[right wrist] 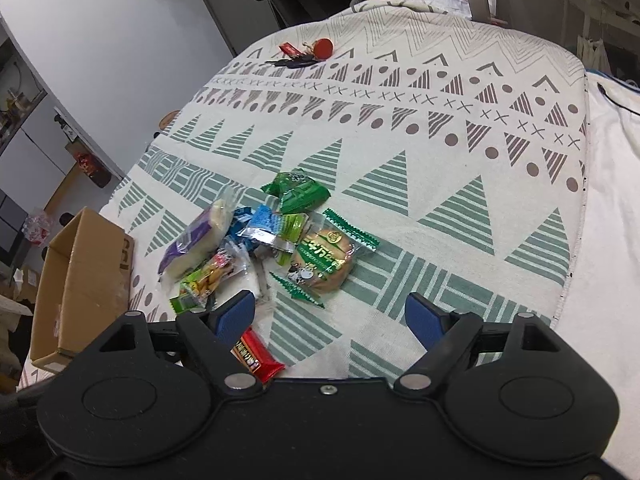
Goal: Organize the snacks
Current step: 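Grasp the red packet with the left tool while the right tool grasps the green round biscuit packet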
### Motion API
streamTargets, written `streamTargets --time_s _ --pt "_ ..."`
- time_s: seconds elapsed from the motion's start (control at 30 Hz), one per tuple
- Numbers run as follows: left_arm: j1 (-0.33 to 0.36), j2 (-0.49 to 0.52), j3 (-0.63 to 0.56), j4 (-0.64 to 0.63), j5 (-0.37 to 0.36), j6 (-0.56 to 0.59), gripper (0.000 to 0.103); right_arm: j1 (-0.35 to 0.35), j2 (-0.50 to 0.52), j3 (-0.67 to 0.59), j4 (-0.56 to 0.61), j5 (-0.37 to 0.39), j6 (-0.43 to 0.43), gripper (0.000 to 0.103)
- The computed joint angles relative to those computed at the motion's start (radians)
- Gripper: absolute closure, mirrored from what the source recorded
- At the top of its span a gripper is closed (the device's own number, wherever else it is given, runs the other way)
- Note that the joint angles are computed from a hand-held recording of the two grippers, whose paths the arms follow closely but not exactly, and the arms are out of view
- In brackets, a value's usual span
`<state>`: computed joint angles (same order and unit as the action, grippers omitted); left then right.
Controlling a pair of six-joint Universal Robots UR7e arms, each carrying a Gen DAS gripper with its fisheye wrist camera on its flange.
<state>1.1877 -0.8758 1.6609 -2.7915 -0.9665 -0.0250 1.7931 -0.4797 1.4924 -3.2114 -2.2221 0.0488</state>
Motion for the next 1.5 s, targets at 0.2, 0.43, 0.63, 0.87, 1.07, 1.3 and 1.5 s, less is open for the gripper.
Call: streamTargets --time_s 0.2,0.43,0.63,0.87,1.07,1.3,1.5 --pt "0.023 0.051 -0.056 0.073 -0.043 -0.071 0.036 -0.031 0.007 -0.023 0.04 0.039 0.028 0.037" --pt "0.039 0.1 -0.102 0.116 -0.055 -0.124 0.046 -0.053 0.036 -0.073 0.098 0.085 0.019 0.041" --pt "0.042 0.111 -0.123 0.139 -0.038 -0.116 0.073 -0.064 0.08 -0.136 0.124 0.094 0.004 0.041" --pt "0.049 0.097 -0.134 0.155 -0.046 -0.127 0.074 -0.061 0.121 -0.196 0.142 0.044 -0.012 0.042" --pt "0.051 0.088 -0.13 0.145 -0.024 -0.119 0.074 -0.057 0.109 -0.18 0.169 0.002 0.017 0.055" --pt "0.049 0.076 -0.117 0.151 0.01 -0.126 0.07 -0.036 0.097 -0.148 0.173 -0.101 0.051 0.062" --pt "0.049 0.061 -0.101 0.174 -0.017 -0.173 0.052 -0.023 0.104 -0.145 0.083 -0.095 -0.021 0.049"
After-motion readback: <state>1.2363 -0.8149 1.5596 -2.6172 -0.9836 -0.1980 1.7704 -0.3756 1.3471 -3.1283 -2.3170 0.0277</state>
